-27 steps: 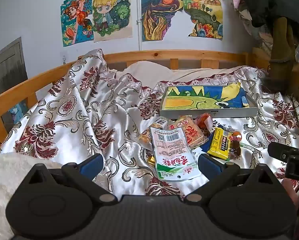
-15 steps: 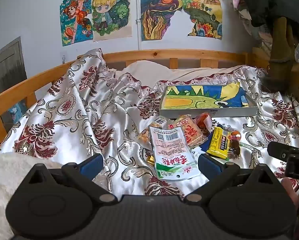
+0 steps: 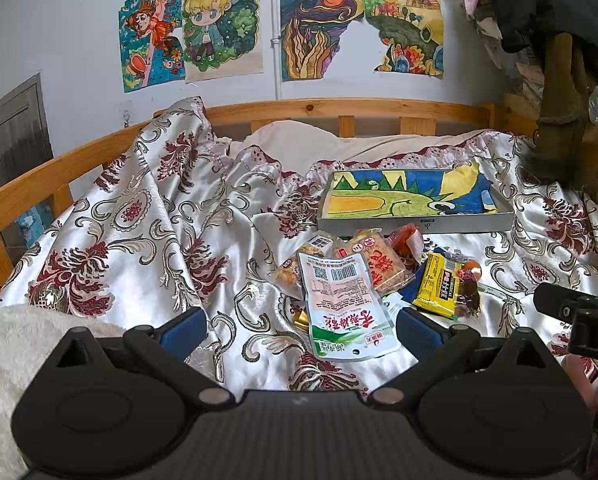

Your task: Organize snacks

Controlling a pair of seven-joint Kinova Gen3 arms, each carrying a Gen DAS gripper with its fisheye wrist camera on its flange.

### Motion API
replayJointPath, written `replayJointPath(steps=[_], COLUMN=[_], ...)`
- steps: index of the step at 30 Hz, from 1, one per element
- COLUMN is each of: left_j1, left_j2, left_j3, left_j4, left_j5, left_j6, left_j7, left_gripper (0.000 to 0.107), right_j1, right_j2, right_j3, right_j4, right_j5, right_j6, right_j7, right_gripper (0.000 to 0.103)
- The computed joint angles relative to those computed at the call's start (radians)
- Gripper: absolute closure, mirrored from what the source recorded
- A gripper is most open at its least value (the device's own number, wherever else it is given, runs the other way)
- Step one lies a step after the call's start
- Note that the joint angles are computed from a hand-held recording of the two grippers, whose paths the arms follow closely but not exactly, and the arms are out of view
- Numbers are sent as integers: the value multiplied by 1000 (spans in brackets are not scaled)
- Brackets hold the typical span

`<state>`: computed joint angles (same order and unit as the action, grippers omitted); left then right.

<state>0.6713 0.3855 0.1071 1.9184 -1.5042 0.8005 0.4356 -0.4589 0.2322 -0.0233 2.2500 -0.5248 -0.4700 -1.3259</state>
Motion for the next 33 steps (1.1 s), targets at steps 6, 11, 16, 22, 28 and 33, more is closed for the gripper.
replayJointPath(steps=[6,11,16,22,28,33], left_j1=[0,0,0,0,0,3], left_j2=[0,0,0,0,0,2], left_j3=[0,0,0,0,0,-1], left_j4=[0,0,0,-1,-2,-3], left_j5=[0,1,1,3,6,13], left_j6=[0,0,0,0,0,1], left_j7=[0,-2,-2,-4,-7,-12], left_gripper=[5,5,5,5,5,5], right_j1=[1,1,1,1,-1,0], right_j2=[0,0,0,1,2,-1], right_j3=[0,0,-1,-1,-2,-2], right_j4=[-1,0,0,0,2,1], right_j5=[0,0,2,3,1,-4], right_j6=[2,2,2,2,-1,14], right_j7=[-1,-2,-4,-6,-9,-19], right_gripper=[1,1,1,1,1,1])
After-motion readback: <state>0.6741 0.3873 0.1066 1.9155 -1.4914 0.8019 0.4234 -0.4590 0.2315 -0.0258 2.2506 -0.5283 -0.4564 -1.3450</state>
